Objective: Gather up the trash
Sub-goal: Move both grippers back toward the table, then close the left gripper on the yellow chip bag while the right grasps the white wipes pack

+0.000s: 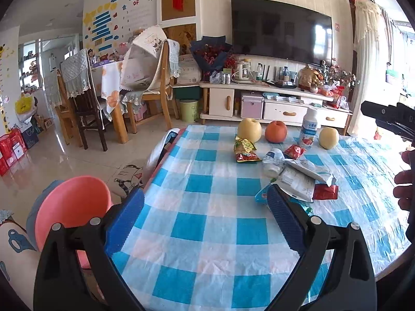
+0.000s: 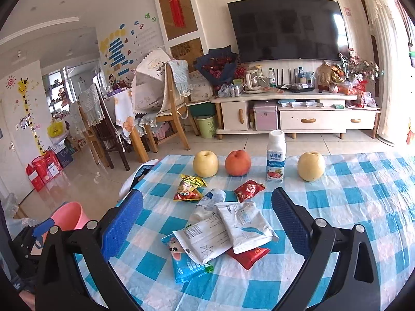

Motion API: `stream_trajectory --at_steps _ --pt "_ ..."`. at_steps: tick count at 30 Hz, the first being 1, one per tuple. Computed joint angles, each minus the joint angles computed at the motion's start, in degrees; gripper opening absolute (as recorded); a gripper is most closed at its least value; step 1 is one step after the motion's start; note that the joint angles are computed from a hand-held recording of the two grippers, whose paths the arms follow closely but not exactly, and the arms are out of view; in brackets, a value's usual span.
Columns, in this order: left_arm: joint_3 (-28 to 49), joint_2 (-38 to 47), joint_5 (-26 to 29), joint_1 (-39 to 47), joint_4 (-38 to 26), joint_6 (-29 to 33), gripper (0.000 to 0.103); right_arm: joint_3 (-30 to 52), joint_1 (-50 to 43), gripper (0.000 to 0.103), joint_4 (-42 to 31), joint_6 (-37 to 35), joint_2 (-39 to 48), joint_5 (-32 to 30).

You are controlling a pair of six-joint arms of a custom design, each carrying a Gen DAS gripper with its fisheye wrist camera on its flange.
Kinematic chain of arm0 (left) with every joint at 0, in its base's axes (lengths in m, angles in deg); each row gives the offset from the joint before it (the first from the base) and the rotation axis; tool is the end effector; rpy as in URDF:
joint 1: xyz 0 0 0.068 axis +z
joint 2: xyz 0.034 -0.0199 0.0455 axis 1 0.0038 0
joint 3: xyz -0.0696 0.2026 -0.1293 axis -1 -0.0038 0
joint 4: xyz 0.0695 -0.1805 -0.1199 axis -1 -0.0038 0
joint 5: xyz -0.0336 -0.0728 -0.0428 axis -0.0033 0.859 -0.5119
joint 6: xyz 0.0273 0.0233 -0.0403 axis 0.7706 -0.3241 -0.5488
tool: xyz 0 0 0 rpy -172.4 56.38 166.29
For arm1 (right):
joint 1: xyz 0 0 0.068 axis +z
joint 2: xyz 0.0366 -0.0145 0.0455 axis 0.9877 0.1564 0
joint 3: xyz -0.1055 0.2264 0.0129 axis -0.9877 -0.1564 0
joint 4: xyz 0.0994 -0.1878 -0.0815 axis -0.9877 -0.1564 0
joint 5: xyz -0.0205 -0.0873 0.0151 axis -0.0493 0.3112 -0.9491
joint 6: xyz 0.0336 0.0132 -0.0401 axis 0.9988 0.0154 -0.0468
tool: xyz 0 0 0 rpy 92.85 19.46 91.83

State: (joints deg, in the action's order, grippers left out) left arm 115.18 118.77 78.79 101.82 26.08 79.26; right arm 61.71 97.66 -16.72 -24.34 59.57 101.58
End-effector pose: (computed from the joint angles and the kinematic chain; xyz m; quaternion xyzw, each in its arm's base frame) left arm 0.2594 0.0380 0.1596 0.1851 0.8535 -0.0832 0.4799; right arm 0.1987 0.0467 0.1946 0.1686 0.8526 0.0366 0.4933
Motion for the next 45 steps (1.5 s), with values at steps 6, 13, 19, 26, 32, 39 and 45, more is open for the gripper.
stream_trajectory --at_steps 6,13,19,26,32,39,45 --pt "-1.88 -0.06 -3.84 -6.7 1.65 -1.53 0.096 -1.35 -5.04 0.098 -1.68 -2.53 -3.71 -2.86" --pt "-1.93 2.0 -8.32 -14.48 3.5 -3.22 0.096 -0.24 -12.22 0.098 -2.96 -5.71 -3.32 -5.02" --pt "0.95 7.0 -11.74 -19.74 5.46 -5.77 0.096 0.51 -16.72 0.098 -0.79 -7.35 2.11 -6.64" --pt "12.33 18.36 -15.88 -22.21 3.89 -9.21 0.096 1.84 -23.7 0.098 1.1 -7.24 9.07 -17.75" --pt "29.49 31.0 -16.25 -23.04 -3.89 -12.89 0.096 5.52 -24.15 0.098 2.79 -9.52 20.71 -20.43" --pt "54.78 47.75 -17.31 -26.28 -16.35 -12.75 0.096 14.5 -21.39 0.098 1.74 -12.08 40.36 -20.3" --pt "81.63 63.28 -14.01 -26.63 -31.16 -15.52 0.095 19.08 -20.25 0.098 2.04 -10.75 48.43 -22.68"
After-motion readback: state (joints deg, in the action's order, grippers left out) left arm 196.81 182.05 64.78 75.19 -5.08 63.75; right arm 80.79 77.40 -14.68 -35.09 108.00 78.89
